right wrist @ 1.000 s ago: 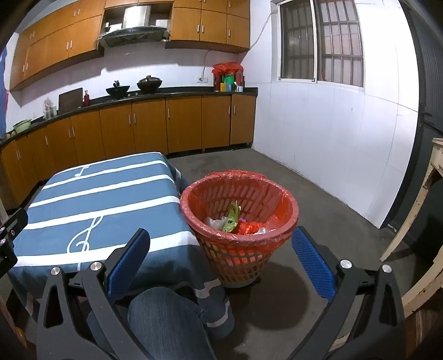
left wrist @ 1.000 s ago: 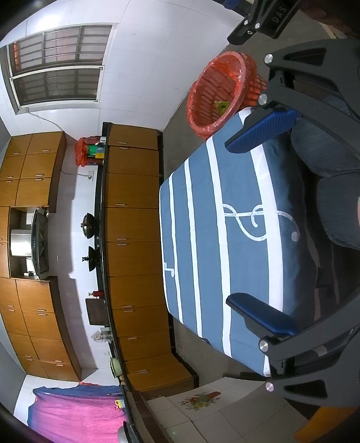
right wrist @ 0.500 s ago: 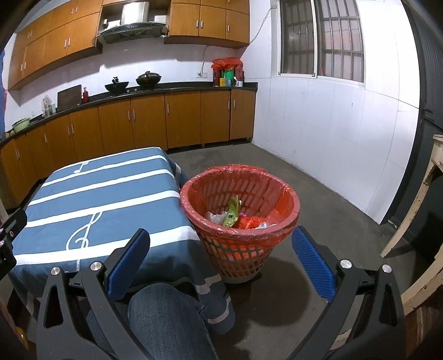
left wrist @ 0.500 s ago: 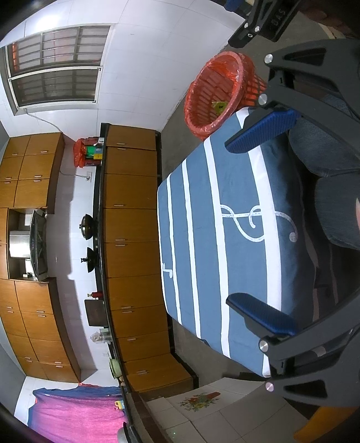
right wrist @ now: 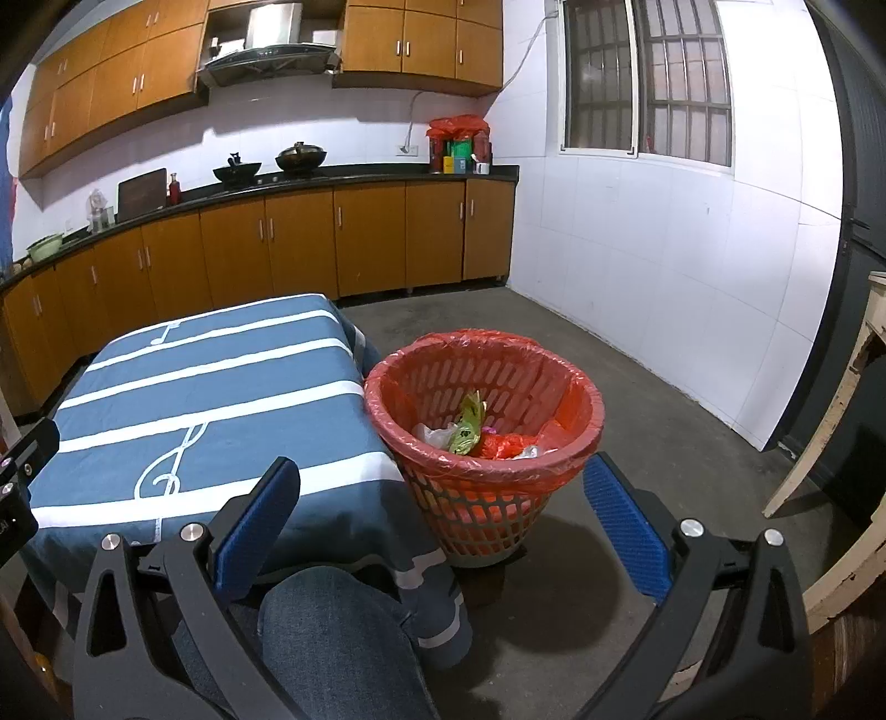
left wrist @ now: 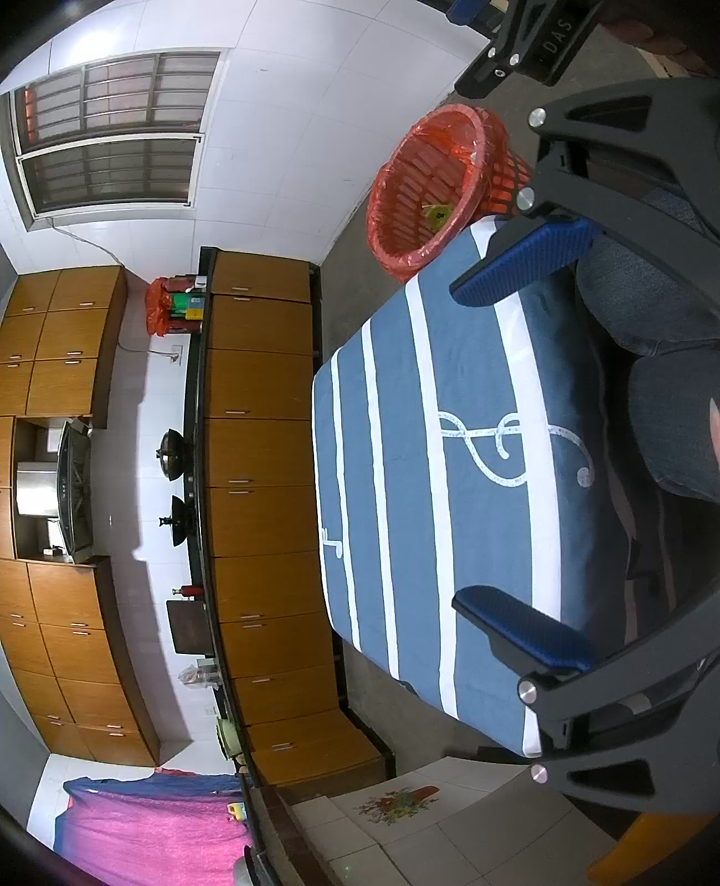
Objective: Collect trash
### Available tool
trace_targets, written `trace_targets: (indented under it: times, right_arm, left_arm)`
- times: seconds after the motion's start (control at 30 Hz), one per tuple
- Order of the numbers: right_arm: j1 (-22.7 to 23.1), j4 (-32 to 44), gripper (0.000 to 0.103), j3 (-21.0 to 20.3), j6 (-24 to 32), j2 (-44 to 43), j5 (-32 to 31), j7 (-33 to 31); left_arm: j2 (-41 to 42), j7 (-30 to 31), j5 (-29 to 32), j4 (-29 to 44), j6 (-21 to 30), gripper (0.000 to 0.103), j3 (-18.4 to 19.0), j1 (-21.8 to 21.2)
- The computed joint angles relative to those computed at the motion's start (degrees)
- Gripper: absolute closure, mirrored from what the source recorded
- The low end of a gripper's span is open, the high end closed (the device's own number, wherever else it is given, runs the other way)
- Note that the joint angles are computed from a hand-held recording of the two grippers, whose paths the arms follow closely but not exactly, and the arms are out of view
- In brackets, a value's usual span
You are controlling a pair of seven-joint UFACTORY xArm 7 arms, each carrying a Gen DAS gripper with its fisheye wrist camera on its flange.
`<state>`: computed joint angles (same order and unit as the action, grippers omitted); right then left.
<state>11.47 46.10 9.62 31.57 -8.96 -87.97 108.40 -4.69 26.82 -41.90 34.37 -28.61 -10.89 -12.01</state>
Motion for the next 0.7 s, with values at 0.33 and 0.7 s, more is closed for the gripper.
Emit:
trace_targets:
  times: [0.33, 0.7]
  right_arm:
    - [-0.02, -0.01, 0.002, -0.06, -0.04, -0.03, -0.03, 0.03]
    - [-0.17, -0.06, 0.002, -0.14, -0.31, -0.10, -0.07, -0.10]
  left_arm:
    - [0.17, -0.21, 0.21, -0.03, -0.08, 0.004, 0.14, -0.12]
    - [0.46, -0.16, 0.36, 0.10, -0.11, 0.004, 0.31, -0.27]
